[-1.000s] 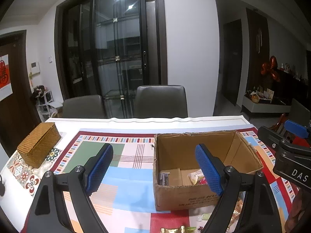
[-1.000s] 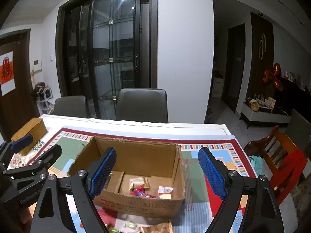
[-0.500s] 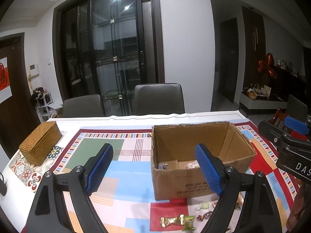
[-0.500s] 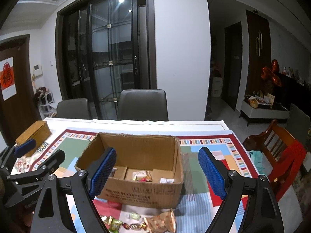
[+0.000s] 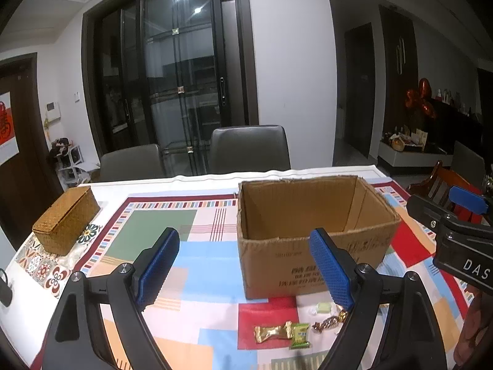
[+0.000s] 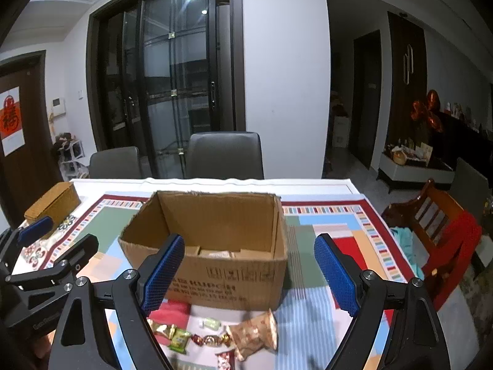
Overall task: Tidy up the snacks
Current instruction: 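Withdraw both tools from the box back toward the remaining snacks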
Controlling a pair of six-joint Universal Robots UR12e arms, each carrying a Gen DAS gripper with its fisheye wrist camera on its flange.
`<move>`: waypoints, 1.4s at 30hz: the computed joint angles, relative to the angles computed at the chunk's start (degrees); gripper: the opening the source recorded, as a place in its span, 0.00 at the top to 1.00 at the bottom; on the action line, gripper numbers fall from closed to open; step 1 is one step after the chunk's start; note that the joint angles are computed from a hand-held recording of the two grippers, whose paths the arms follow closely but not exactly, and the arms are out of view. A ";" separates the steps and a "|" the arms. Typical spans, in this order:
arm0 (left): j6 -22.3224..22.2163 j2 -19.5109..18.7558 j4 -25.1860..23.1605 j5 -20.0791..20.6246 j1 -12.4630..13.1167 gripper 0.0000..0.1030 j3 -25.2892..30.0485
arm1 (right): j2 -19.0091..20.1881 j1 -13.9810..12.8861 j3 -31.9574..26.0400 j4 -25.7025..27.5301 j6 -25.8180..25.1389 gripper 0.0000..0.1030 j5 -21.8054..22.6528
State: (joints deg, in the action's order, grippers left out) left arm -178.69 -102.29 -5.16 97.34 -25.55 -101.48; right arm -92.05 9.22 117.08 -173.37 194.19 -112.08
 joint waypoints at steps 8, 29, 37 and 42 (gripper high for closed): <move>0.48 1.02 0.34 0.33 -0.28 0.16 -2.35 | -0.94 0.54 1.68 1.19 0.99 0.15 -0.15; 0.53 2.50 3.09 0.44 -0.67 0.16 -7.89 | -1.44 2.13 5.24 0.89 0.51 0.16 -1.76; 0.85 3.13 3.71 0.67 -0.94 0.16 -9.57 | -1.90 2.51 6.97 0.70 0.77 0.15 -1.67; 0.49 3.06 2.42 0.43 -0.98 0.16 -9.88 | -1.98 2.66 7.71 1.67 1.07 0.16 -1.19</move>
